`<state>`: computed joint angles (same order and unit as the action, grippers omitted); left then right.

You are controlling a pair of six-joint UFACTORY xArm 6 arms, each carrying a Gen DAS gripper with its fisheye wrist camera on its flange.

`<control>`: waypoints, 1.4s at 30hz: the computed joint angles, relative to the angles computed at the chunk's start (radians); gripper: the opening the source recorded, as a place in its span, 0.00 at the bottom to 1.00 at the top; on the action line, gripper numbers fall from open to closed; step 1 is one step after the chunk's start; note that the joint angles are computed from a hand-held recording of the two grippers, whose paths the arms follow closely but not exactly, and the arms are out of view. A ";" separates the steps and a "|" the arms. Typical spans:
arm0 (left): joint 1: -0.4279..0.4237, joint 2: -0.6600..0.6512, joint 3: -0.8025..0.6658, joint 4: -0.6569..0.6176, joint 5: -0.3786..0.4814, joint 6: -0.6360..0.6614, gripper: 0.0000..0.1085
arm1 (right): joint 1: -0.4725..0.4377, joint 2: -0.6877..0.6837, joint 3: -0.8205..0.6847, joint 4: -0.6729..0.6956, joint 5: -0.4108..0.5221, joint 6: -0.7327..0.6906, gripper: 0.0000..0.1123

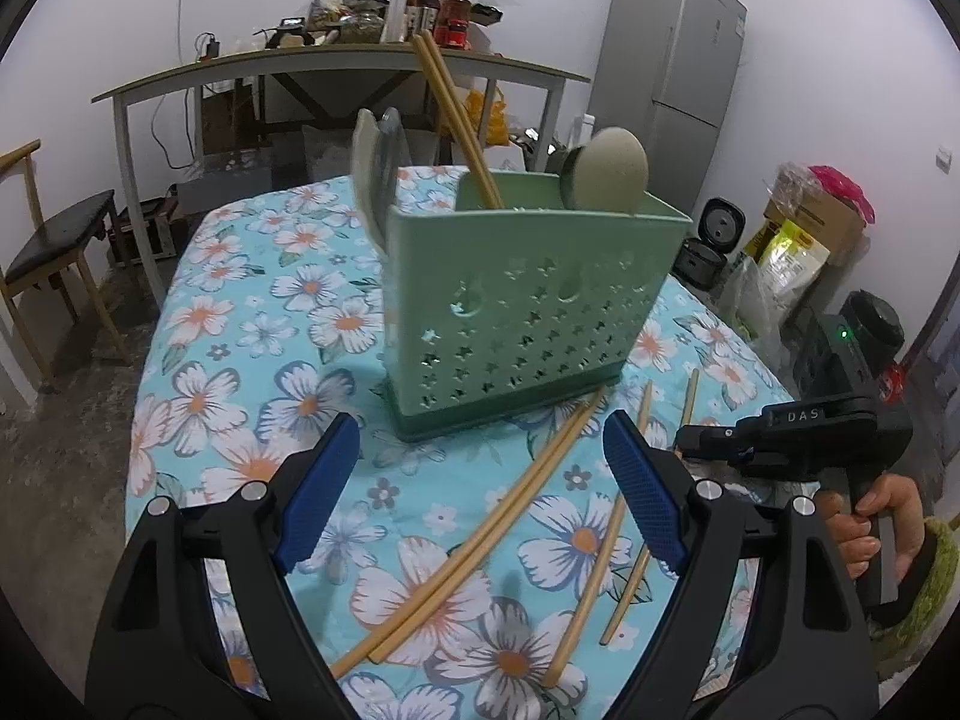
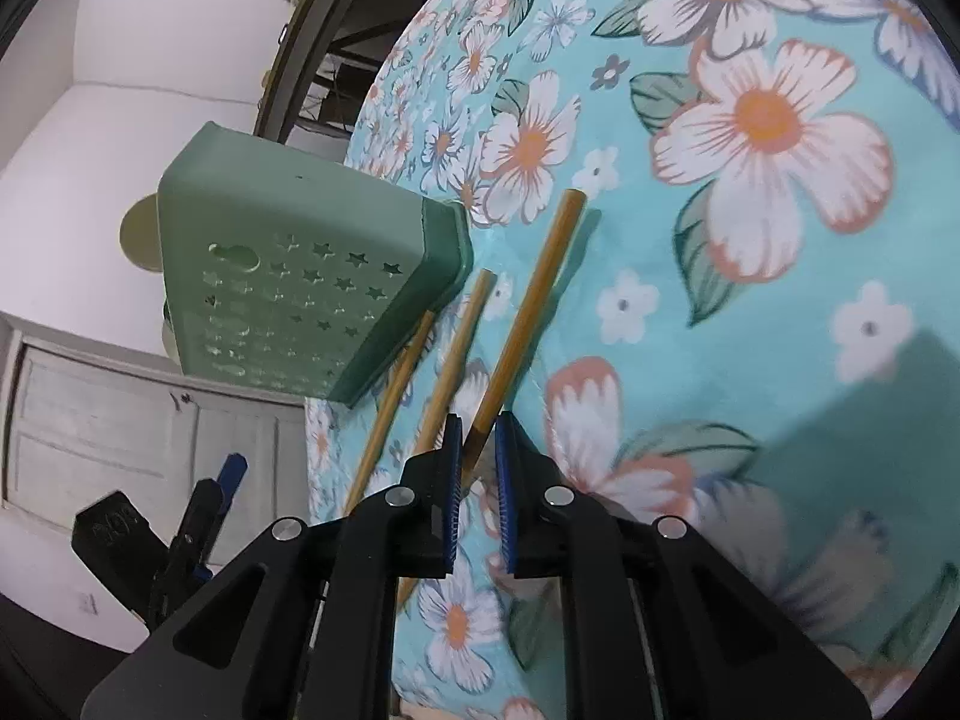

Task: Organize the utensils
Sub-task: 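Move both open tools to the remaining wooden chopsticks beside the holder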

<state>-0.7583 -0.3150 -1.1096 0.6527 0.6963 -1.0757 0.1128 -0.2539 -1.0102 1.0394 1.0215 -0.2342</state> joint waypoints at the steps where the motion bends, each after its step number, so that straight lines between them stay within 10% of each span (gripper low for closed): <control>1: -0.002 0.007 -0.004 -0.013 -0.003 0.012 0.73 | -0.005 -0.005 0.001 -0.008 0.006 -0.001 0.10; 32: -0.042 0.258 -0.142 -0.381 -0.012 0.379 0.51 | 0.102 0.039 -0.114 -0.416 -0.056 -0.067 0.00; 42: -0.042 0.289 -0.160 -0.356 0.014 0.378 0.41 | 0.027 0.035 -0.095 -0.265 0.006 -0.071 0.04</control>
<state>-0.8005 -0.0260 -1.2698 0.2968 0.7103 -0.6975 0.1396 -0.2185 -1.1051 0.7745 1.0274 -0.3051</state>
